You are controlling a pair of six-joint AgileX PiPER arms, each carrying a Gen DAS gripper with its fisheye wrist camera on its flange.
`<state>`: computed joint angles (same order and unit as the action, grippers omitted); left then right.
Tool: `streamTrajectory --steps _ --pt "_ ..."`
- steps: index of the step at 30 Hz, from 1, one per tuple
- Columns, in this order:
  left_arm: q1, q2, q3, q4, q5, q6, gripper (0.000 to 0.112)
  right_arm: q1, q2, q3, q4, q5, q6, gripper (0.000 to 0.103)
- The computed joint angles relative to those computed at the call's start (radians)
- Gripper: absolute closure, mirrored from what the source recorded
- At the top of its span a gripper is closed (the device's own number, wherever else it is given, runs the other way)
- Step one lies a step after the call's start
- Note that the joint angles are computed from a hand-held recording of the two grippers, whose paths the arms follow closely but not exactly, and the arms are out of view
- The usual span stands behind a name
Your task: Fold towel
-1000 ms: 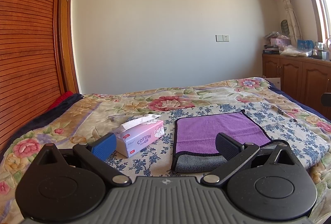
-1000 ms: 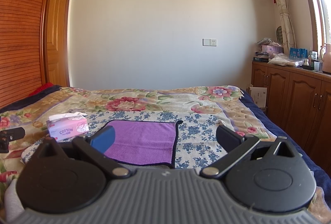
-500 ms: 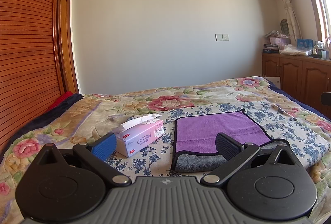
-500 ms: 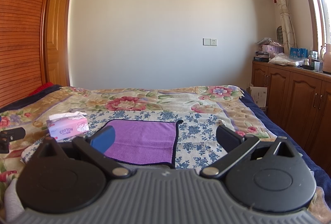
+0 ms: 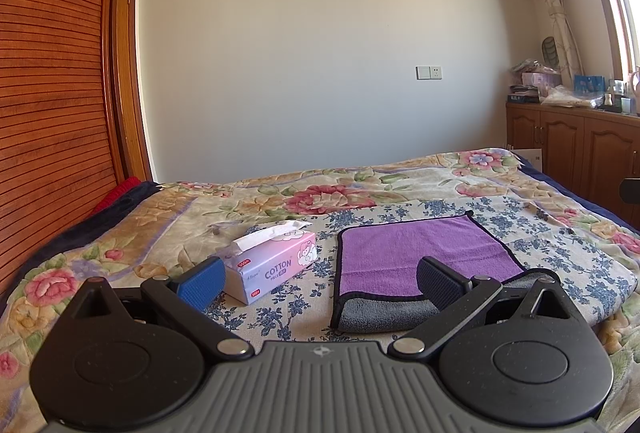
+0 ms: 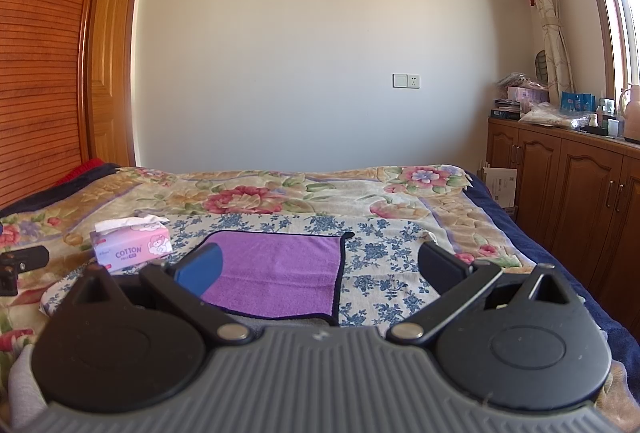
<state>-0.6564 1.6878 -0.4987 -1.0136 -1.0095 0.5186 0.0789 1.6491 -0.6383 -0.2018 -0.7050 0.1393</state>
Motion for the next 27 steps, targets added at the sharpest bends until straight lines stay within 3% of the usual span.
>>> streamTrajectory --steps 13,27 --pt "-0.016 0.005 -0.019 -0.03 0.01 0.029 0.009 0.021 0.016 -0.002 0.034 0.004 -0.025 0.0" --pt "0.029 0.033 -0.085 -0.032 0.098 0.107 0.009 0.013 0.051 -0.078 -0.047 0.102 0.064 0.0"
